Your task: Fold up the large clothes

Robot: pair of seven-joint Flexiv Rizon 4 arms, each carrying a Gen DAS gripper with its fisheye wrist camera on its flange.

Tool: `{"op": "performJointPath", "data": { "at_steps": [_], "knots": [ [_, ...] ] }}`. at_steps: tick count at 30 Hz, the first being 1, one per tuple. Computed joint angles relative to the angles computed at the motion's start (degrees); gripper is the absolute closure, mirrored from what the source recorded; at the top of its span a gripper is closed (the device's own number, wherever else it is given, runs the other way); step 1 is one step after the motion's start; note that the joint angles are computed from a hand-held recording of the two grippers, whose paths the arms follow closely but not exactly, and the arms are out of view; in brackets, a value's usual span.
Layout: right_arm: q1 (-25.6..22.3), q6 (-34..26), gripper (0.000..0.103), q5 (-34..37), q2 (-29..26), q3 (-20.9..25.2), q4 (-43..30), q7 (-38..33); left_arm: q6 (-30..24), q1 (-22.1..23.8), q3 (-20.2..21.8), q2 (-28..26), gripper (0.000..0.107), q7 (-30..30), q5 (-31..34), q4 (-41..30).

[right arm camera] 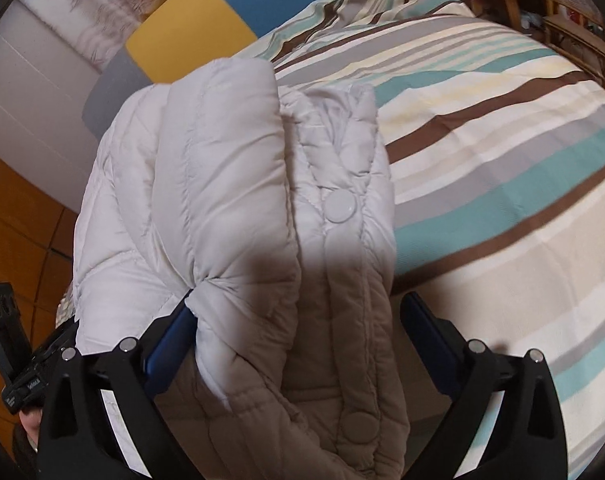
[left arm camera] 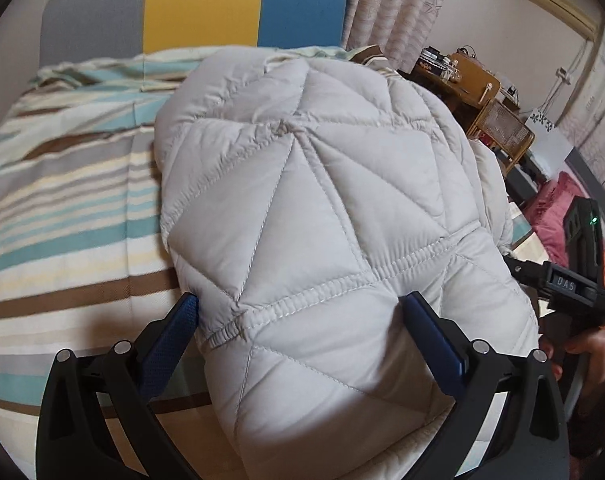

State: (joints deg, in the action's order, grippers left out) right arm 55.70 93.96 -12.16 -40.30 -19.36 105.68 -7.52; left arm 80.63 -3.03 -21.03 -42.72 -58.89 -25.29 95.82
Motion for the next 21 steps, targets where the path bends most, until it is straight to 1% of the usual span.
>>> {"op": "performJointPath", "data": {
  "at_steps": [2, 6, 7, 8, 9, 10, 11, 12, 14, 17, 21],
  "knots": [
    [-3.4, 0.22, 0.005, -0.23, -0.57, 3.71, -1.33, -1.3, -1.31, 0.93, -1.06, -0.43, 0.007, 0.2, -0.86, -0.2],
    [-7.61, -2.03, 0.006, -2.14, -0.82, 8.19, -3.71, -4.41, -2.31, 2.4, -3.08, -1.59, 0.007, 1.59, -2.7, -0.45],
    [-8.73, -1.54, 0.011, -2.54, -1.2, 9.38, -4.45, -5.25, -1.9, 2.4, -3.27, -1.62, 0.007, 1.76, -3.0, -0.19],
    [-9.41, -0.39, 0.02, -2.52, -1.71, 10.2, -4.98, -5.76, -1.37, 2.22, -3.23, -1.65, 0.007, 1.97, -2.99, -0.07],
    [-9.91, 0.1, 0.022, -2.38, -2.13, 10.82, -5.67, -6.19, -0.83, 2.32, -3.58, -1.55, 0.01, 2.25, -3.1, 0.25],
    [-9.41, 0.07, 0.026, -2.22, -2.2, 10.3, -5.91, -6.34, 0.58, 3.27, -5.26, -1.33, 0.019, 3.04, -3.63, 1.19],
    [-7.73, 0.65, 0.029, -2.18, -2.15, 8.36, -5.62, -6.34, 2.13, 3.95, -6.45, -0.97, 0.028, 3.69, -3.74, 2.15],
    [-6.12, 1.51, 0.031, -1.99, -2.14, 6.44, -5.19, -6.42, 3.24, 4.23, -7.03, -0.64, 0.031, 3.94, -3.52, 2.8],
    [-2.4, 3.79, 0.034, -0.89, -2.2, 2.31, -3.96, -6.71, 5.19, 5.1, -8.59, -0.1, 0.043, 4.42, -2.81, 3.79],
    [0.55, 6.1, 0.036, 2.44, -2.43, -0.34, -3.11, -7.61, 8.11, 6.9, -11.45, 0.52, 0.053, 4.83, -1.2, 5.18],
    [6.57, 5.5, 0.039, 6.36, -2.69, -6.03, -2.65, -8.3, 11.45, 8.47, -13.23, 1.39, 0.055, 4.27, 2.76, 6.61]
  ]
}}
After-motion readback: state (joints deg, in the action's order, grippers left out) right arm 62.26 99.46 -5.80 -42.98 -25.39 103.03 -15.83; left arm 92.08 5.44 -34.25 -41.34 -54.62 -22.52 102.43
